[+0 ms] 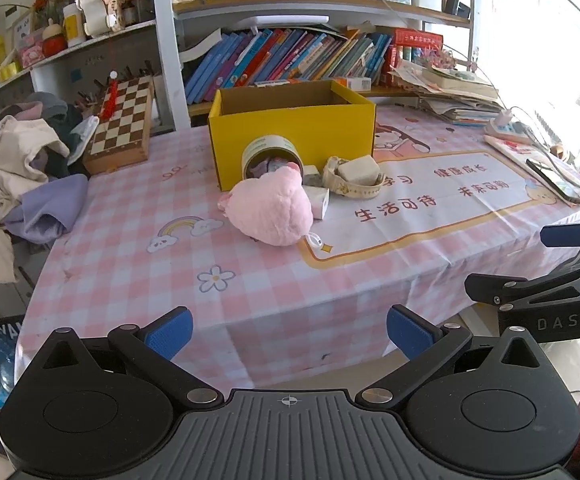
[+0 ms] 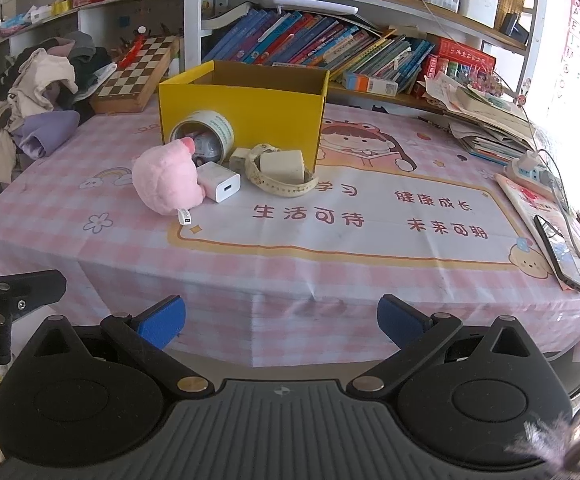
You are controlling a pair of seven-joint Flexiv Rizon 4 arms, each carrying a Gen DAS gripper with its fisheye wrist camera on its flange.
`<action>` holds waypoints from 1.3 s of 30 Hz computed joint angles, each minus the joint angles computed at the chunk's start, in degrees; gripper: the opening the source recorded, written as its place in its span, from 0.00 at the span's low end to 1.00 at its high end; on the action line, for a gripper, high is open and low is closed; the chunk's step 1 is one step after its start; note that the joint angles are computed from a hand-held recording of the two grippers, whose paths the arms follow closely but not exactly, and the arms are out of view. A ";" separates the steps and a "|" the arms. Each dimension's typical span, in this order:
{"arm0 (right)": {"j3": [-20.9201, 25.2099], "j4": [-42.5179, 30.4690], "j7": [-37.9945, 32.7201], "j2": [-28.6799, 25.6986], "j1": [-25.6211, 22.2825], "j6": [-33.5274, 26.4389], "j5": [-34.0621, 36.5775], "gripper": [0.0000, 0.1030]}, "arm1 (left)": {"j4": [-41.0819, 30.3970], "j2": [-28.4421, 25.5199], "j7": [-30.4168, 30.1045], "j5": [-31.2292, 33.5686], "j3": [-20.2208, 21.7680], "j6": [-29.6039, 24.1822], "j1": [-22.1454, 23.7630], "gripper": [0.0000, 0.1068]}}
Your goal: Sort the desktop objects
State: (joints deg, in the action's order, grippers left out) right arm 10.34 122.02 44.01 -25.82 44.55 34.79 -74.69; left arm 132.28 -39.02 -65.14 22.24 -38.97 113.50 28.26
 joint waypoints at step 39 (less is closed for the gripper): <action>0.00 0.82 0.12 0.50 -1.08 2.05 -1.87 1.00 | 0.12 -0.89 0.82 0.05 -1.48 -0.23 1.09 0.96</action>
State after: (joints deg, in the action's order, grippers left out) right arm 10.34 122.84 44.13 -25.32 43.47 36.84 -76.55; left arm 132.41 -39.91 -64.32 22.29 -40.44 113.27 29.35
